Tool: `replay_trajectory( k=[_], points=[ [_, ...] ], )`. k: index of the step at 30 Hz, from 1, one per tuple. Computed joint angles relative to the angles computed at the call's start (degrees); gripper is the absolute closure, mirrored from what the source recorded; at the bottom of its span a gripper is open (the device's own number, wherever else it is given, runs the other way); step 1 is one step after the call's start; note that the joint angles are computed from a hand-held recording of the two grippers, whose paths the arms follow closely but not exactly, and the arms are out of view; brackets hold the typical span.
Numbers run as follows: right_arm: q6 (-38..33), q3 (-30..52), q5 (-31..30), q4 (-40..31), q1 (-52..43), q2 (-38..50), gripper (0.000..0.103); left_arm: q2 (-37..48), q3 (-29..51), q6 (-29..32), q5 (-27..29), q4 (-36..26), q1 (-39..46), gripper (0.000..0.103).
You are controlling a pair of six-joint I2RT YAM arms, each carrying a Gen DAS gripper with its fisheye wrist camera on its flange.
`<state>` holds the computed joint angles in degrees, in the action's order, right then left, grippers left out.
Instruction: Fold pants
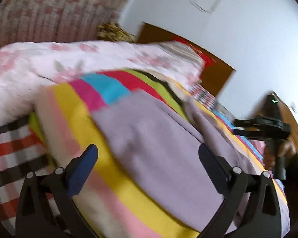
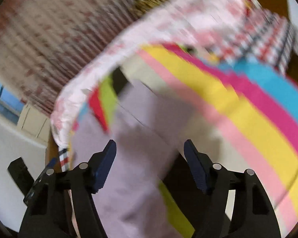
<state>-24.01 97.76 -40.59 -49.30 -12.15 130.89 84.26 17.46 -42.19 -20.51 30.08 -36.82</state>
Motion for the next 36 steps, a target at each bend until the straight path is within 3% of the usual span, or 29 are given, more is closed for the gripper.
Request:
replay_trajectory(
  k=[4,5,6,8,9,13,16,20,23,25,28,30,32,36],
  points=[
    [1.6,3.6,-5.5,-2.7,-0.1,6.0,0.051,12.2,8.1,2.5,5.2,-1.4,-0.5,0.002],
    [1.8,4.2,-6.9,-2.6,0.0,6.7,0.062,13.9,9.4,2.5,5.8,-2.3,-0.3,0.002],
    [2.7,4.5,-6.9,-2.1,0.7,7.3,0.080,16.8,11.8,2.2,6.2,-5.0,0.0,0.002],
    [4.6,-1.2,-4.6,4.7,1.8,3.2,0.093,17.0,11.3,2.1,5.5,-4.5,-0.2,0.002],
    [4.3,-4.6,-4.2,7.8,2.5,0.1,0.094,15.9,10.3,1.5,5.3,-4.1,-0.3,0.002],
    [1.4,-16.2,-5.6,15.0,6.3,-13.3,0.094,10.3,2.6,-2.4,7.1,4.4,1.6,0.002],
    [-1.1,-18.1,-8.6,12.1,12.4,-18.7,0.094,9.2,-2.1,-6.7,8.3,12.5,4.8,0.002],
    [-5.9,-14.8,-5.5,5.6,23.5,-17.8,0.088,9.8,-5.8,-12.1,10.6,20.6,8.7,0.002],
    [-3.6,-15.8,-4.3,11.4,24.2,-18.1,0.038,9.2,-7.5,-13.4,13.6,21.8,12.1,0.002],
    [-1.8,-15.5,-5.0,14.5,22.0,-17.1,0.038,7.7,-9.2,-12.9,16.0,22.6,14.0,0.002],
    [0.3,-14.2,-1.4,18.9,18.4,-14.6,0.040,6.9,-9.3,-10.5,20.0,23.8,15.9,0.002],
    [1.4,-11.0,-0.3,18.9,16.3,-10.9,0.047,7.5,-6.8,-8.8,21.9,23.1,16.0,0.003],
    [2.2,-8.0,0.6,19.1,14.9,-7.5,0.047,9.0,-2.7,-7.1,22.2,20.8,15.8,0.004],
    [1.6,-3.3,2.6,18.1,14.5,-1.8,0.048,15.7,7.8,-4.8,22.7,14.7,15.8,0.022]
  ],
)
